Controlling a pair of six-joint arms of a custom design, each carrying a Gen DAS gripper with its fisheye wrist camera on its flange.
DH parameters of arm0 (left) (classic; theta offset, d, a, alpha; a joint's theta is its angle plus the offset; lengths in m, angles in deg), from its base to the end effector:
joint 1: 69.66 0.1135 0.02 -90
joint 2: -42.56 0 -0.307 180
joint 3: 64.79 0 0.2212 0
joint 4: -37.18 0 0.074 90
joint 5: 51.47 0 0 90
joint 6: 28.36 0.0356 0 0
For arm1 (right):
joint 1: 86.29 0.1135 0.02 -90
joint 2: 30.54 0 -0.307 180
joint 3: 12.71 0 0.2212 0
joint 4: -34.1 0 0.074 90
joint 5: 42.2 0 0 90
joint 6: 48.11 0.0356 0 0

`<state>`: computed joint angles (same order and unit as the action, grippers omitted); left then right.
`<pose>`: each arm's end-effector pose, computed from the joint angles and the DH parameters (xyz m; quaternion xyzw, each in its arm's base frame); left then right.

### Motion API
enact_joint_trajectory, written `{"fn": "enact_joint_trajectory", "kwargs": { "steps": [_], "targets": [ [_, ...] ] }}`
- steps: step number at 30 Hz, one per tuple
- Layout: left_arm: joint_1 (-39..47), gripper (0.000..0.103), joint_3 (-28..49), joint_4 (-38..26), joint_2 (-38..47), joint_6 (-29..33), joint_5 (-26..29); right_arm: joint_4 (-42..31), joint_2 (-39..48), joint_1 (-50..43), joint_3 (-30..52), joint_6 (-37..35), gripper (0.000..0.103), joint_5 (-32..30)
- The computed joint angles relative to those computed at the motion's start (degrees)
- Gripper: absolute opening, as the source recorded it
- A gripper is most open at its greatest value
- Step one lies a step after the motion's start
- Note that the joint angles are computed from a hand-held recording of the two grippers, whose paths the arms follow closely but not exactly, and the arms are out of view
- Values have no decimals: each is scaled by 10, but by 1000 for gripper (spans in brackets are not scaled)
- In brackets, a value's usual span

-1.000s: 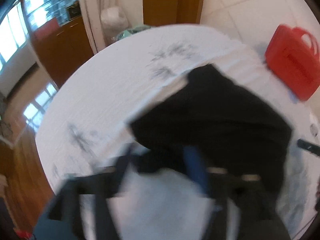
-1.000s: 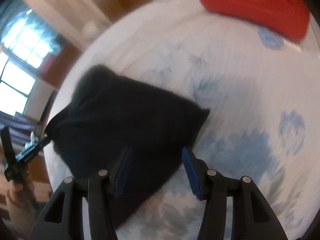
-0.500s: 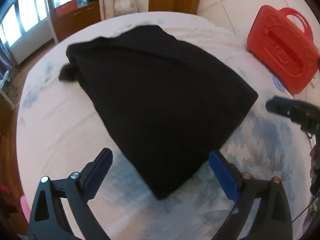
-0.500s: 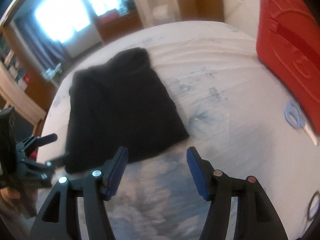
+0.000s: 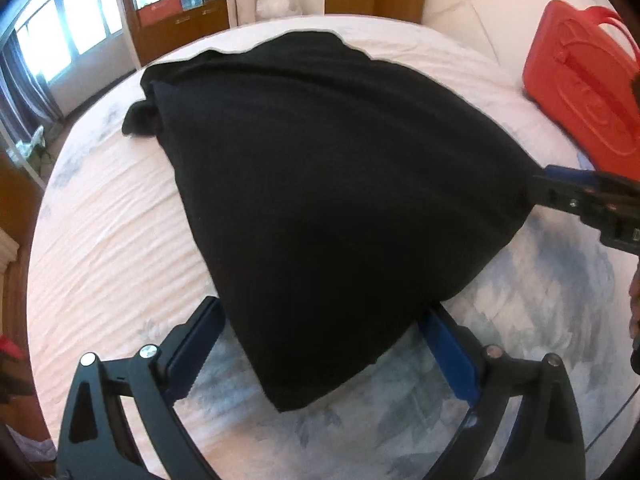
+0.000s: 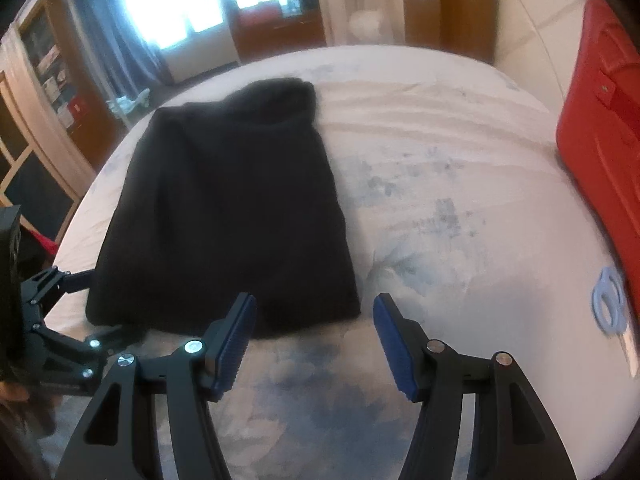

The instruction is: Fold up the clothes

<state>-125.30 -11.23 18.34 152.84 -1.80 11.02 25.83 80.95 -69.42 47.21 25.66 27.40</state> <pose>0.1683 -0.2170 0.1143 -0.0954 0.9594 0.0144 0.2652 0.3064 0.1059 0.1330 -0.3149 0.8978 0.1724 0.2551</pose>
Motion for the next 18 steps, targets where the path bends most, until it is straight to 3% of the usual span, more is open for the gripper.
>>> {"fn": "enact_joint_trajectory", "kwargs": {
  "steps": [4,6,8,9,10,13,18],
  "targets": [
    [-4,103,-8,16,1,7,-3,-2,13,2,7,-10,61,2],
    [-1,95,-10,24,-4,33,3,5,20,6,6,-13,60,8],
    [-2,52,-9,23,-19,63,7,11,25,17,4,-13,40,19],
    [-3,44,-6,19,-25,77,9,11,23,25,4,-9,31,26],
    [-4,29,1,5,-30,88,6,11,21,33,3,-5,20,29],
    [-11,25,1,-38,-82,104,-14,10,3,54,-2,17,18,44],
    [-47,22,-10,-123,-211,123,-44,-8,-87,37,-39,74,16,-20]
  ]
}}
